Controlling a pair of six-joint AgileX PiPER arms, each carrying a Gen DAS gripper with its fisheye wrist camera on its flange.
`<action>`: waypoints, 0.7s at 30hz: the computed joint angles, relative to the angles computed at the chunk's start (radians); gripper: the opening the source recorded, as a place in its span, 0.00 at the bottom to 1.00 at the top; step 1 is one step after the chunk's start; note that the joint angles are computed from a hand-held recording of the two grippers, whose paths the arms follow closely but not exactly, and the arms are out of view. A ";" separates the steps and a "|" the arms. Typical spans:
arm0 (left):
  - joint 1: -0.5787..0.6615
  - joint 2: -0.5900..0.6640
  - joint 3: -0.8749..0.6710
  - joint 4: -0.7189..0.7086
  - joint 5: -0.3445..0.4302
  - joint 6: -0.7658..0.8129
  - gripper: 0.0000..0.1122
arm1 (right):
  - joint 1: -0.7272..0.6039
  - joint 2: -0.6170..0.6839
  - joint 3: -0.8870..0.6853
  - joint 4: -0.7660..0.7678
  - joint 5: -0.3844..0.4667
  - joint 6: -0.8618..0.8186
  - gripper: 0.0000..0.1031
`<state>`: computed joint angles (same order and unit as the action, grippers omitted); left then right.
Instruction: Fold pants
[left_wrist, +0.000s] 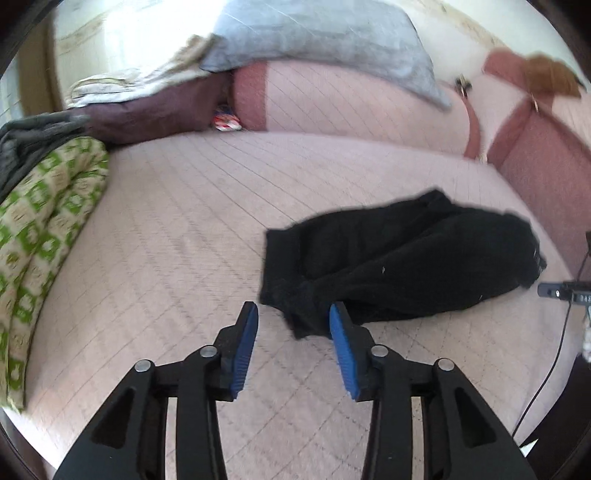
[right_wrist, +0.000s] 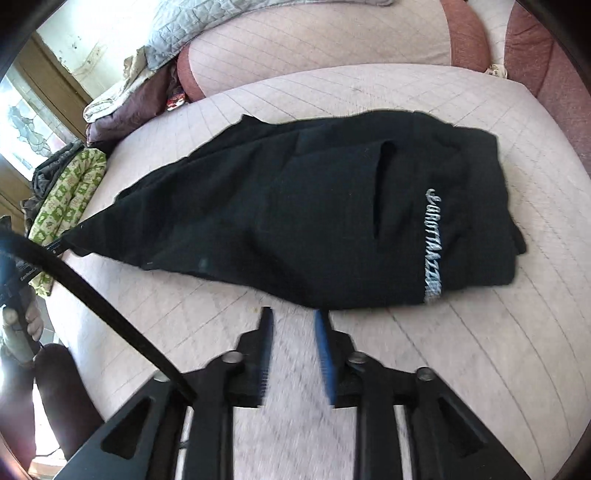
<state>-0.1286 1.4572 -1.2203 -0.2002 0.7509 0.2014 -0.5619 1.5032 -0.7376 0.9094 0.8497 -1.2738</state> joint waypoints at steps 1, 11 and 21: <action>0.039 -0.020 0.013 -0.062 -0.005 0.030 0.38 | -0.005 -0.033 0.003 0.004 0.021 0.001 0.29; 0.234 0.064 0.061 -0.396 -0.031 -0.042 0.45 | 0.556 0.019 -0.263 -0.089 -0.085 0.383 0.42; 0.374 0.076 0.135 -0.475 0.047 0.092 0.44 | 1.085 0.492 -0.863 -0.369 0.012 0.696 0.42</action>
<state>0.2458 1.5329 -1.0849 -0.6756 0.7981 0.2938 0.5228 1.9947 -1.6004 0.5401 0.8621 -0.5775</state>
